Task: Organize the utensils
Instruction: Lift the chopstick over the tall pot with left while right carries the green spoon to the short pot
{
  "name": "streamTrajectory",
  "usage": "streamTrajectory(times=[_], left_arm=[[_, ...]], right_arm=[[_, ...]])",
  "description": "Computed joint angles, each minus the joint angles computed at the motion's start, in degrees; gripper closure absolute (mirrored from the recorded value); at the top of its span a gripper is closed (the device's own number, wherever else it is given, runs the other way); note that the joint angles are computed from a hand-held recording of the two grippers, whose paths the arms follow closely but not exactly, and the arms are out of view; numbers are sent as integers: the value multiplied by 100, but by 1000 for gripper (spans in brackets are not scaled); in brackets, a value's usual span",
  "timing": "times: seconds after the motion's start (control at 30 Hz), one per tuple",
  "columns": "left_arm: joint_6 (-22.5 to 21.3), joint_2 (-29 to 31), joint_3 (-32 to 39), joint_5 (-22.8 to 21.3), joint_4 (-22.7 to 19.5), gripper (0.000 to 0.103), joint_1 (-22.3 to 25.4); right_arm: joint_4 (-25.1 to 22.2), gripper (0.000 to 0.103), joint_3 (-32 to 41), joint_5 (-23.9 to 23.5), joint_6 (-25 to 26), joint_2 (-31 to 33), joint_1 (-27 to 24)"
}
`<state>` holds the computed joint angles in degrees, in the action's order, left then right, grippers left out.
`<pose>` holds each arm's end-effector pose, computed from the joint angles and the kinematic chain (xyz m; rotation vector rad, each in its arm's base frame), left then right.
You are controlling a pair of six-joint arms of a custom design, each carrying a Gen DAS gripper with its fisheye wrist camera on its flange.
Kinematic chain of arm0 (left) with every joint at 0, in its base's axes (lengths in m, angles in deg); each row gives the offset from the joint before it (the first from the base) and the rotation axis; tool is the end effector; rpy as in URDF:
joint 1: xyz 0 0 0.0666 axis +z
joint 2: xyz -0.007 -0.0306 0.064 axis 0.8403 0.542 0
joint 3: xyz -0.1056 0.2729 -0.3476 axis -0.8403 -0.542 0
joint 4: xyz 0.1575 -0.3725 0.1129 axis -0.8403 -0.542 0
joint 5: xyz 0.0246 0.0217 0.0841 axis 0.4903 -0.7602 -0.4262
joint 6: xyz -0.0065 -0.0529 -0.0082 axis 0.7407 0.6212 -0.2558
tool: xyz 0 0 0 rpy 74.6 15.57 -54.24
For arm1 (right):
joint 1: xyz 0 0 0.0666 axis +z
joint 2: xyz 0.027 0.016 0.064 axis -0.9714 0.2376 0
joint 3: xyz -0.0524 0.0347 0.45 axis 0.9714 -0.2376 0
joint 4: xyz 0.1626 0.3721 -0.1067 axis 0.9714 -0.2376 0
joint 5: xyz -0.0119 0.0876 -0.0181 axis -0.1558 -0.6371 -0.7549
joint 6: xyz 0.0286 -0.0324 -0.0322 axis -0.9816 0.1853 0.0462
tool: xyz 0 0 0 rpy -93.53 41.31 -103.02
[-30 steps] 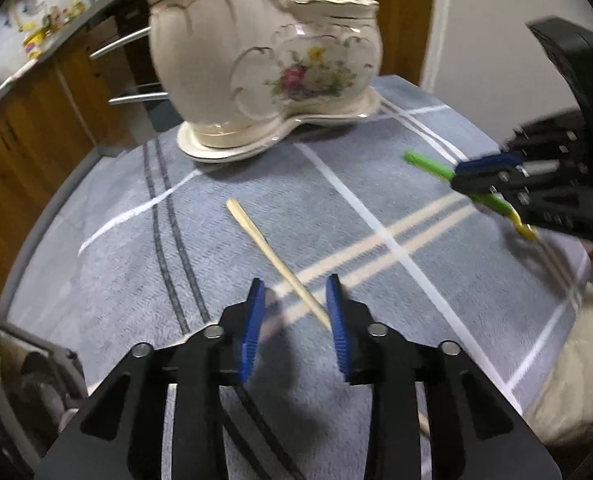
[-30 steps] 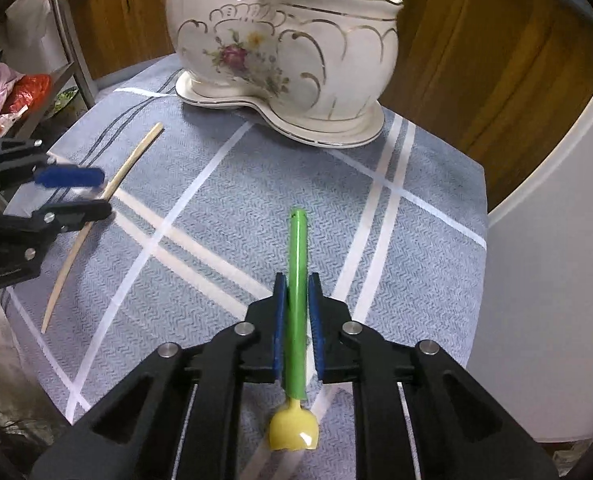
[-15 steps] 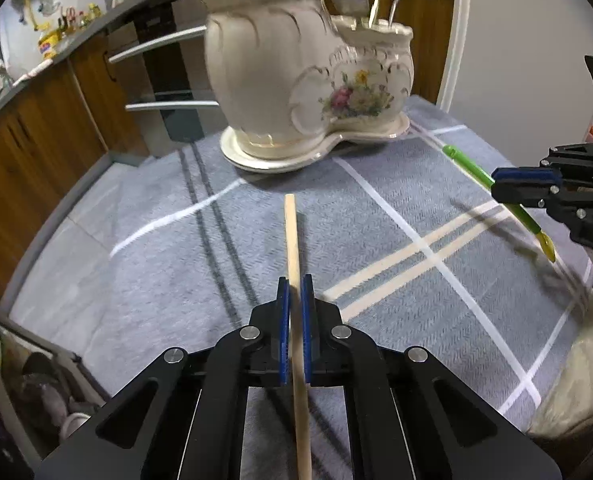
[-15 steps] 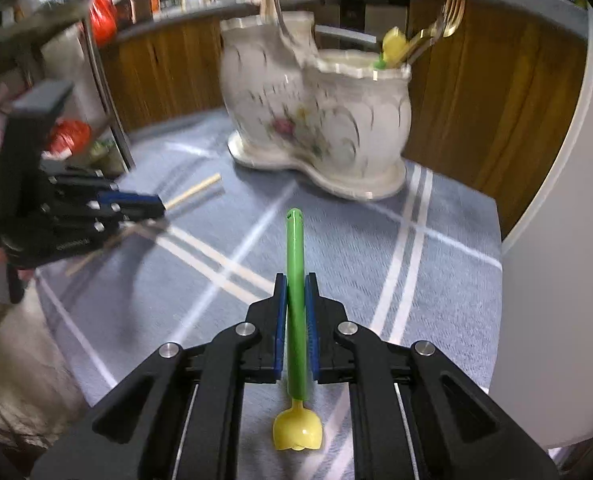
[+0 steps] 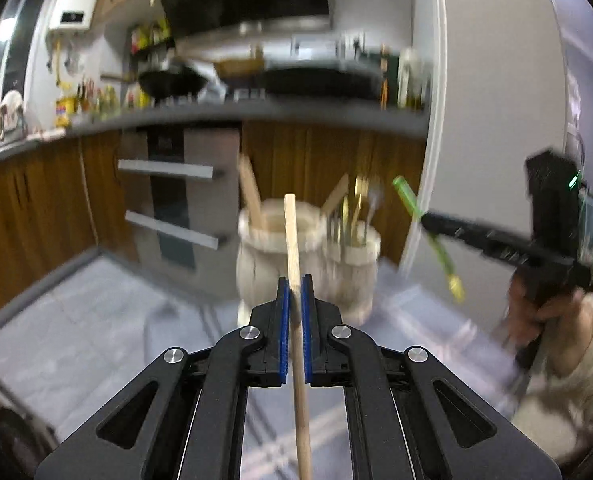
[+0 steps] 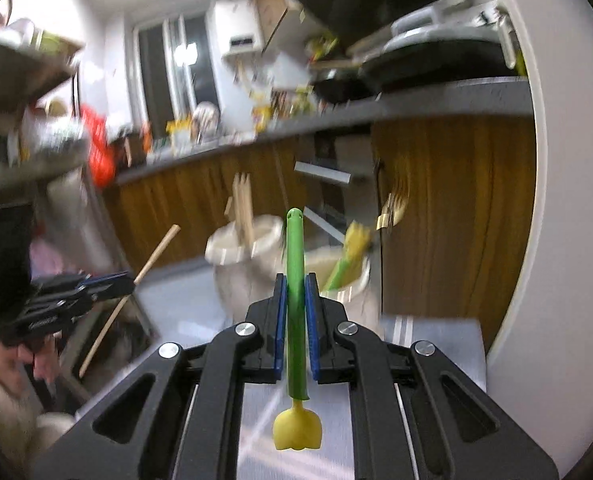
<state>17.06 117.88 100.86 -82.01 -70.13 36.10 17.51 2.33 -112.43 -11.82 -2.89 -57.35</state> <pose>0.3409 -0.1263 0.4960 0.1437 1.9560 -0.1783 0.4955 0.1860 0.4779 -0.5623 1.8324 0.7080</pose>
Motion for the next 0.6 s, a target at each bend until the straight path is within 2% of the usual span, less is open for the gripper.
streamTrajectory(times=[0.1,0.27,0.37,0.5,0.6], left_arm=[[37,327,289,216,492,97,154],[254,958,757,249,1318,97,355],[191,1256,907,-40,1935,97,338],[274,1586,965,-490,2737,97,337],[132,1773,970,-687,2944,97,319]], right_arm=[[486,94,354,160,-492,360,85],[1072,94,791,492,-1039,883,196],[1428,94,833,785,-1131,1045,257],[1547,94,940,1001,-979,1226,321],[1489,94,938,966,-851,1289,344]])
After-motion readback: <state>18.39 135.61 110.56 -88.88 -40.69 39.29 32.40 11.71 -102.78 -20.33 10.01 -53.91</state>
